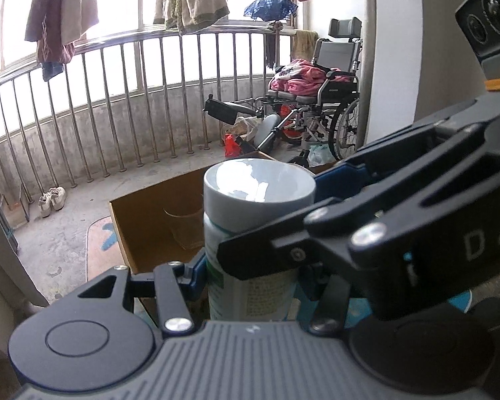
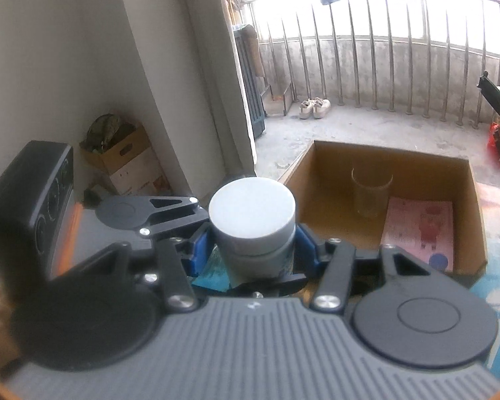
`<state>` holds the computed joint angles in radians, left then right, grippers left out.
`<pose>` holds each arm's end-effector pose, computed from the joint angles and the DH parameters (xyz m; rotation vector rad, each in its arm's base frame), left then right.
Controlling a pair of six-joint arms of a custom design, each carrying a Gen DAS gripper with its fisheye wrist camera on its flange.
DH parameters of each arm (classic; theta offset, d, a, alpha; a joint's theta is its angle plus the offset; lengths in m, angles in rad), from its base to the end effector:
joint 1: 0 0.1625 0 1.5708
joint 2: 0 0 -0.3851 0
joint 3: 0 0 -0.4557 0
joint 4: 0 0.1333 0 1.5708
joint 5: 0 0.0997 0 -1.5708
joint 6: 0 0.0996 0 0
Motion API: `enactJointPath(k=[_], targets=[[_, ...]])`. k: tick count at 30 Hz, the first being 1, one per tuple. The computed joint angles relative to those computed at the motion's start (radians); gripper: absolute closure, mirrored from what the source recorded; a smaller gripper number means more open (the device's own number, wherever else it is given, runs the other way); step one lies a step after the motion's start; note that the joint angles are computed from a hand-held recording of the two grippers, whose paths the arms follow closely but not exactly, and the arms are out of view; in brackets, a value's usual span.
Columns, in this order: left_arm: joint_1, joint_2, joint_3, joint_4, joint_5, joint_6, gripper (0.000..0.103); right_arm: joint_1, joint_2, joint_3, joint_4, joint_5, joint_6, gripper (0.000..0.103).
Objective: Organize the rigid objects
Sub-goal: 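Carry the white pill bottle over the cardboard box with the right gripper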
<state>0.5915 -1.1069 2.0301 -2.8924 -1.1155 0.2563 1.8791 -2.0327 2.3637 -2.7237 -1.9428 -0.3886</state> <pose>-0.3776 -0.4670 0.0997 1.4940 2.3253 -0.7475 0.2124 -0.3471 0.3690 0.6712 -2.4572 1.0862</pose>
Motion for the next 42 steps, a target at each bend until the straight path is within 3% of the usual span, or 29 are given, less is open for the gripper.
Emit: enactJointPath(k=[10, 26, 42], targets=[[0.069, 0.143, -0.191, 0.008, -0.005, 0.099, 0.049, -0.079, 0.159, -0.175, 0.017, 0.081, -0.038, 0.05], [0.174, 0.372, -0.463, 0.008, -0.038, 0.181, 0.049, -0.243, 0.403, -0.47, 0.076, 0.242, -0.004, 0.048], [0.234, 0.504, -0.667, 0.172, 0.017, 0.165, 0.049, -0.283, 0.644, -0.655, 0.068, 0.201, -0.064, 0.052]])
